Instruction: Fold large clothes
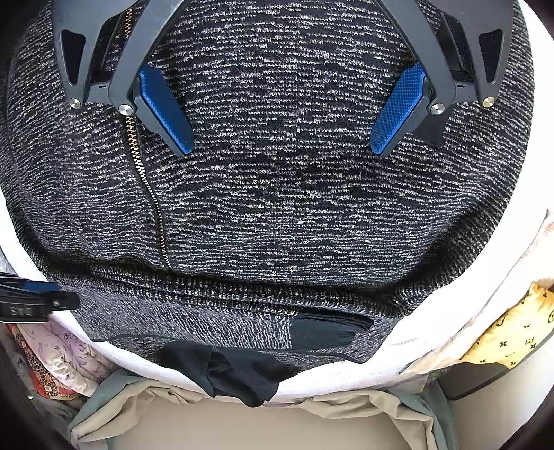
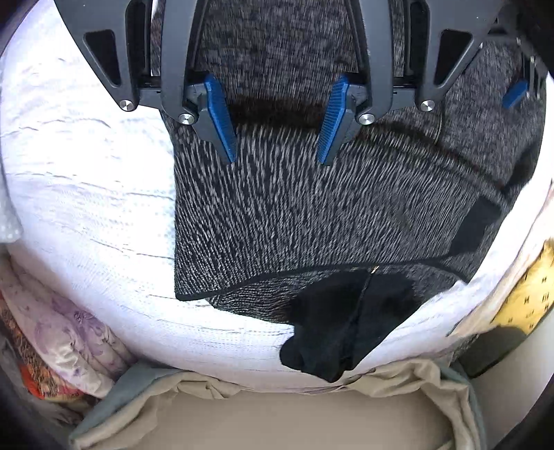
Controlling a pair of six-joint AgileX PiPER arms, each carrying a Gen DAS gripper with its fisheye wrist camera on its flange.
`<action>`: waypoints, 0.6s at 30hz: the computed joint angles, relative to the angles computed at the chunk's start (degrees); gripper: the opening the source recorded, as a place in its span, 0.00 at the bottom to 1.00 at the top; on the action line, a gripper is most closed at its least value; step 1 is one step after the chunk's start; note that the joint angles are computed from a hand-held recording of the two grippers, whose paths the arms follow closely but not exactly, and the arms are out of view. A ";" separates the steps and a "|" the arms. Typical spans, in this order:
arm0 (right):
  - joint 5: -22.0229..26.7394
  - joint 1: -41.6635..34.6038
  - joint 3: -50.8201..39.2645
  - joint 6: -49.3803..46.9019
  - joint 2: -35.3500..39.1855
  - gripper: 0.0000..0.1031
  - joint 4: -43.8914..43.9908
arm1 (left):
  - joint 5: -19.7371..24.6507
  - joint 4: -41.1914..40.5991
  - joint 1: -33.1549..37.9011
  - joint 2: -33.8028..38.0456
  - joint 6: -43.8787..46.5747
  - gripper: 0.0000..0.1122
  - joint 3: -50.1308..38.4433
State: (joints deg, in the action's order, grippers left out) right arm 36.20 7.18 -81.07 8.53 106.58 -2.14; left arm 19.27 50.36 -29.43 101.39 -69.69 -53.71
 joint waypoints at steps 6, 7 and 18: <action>-2.57 -1.60 -0.19 -0.77 3.90 0.46 2.15 | -0.25 0.98 -0.08 -0.06 -1.30 0.92 0.40; -3.34 -1.45 0.19 -0.59 4.18 0.46 1.54 | -0.24 1.11 -0.05 -0.02 -1.38 0.92 0.36; -17.25 -2.04 10.59 -2.96 1.77 0.46 2.26 | -0.35 1.46 0.06 0.16 -1.62 0.92 0.22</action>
State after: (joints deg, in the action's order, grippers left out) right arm 18.95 5.14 -70.48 5.57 108.35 0.13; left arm 18.92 51.82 -29.37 101.54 -71.31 -53.49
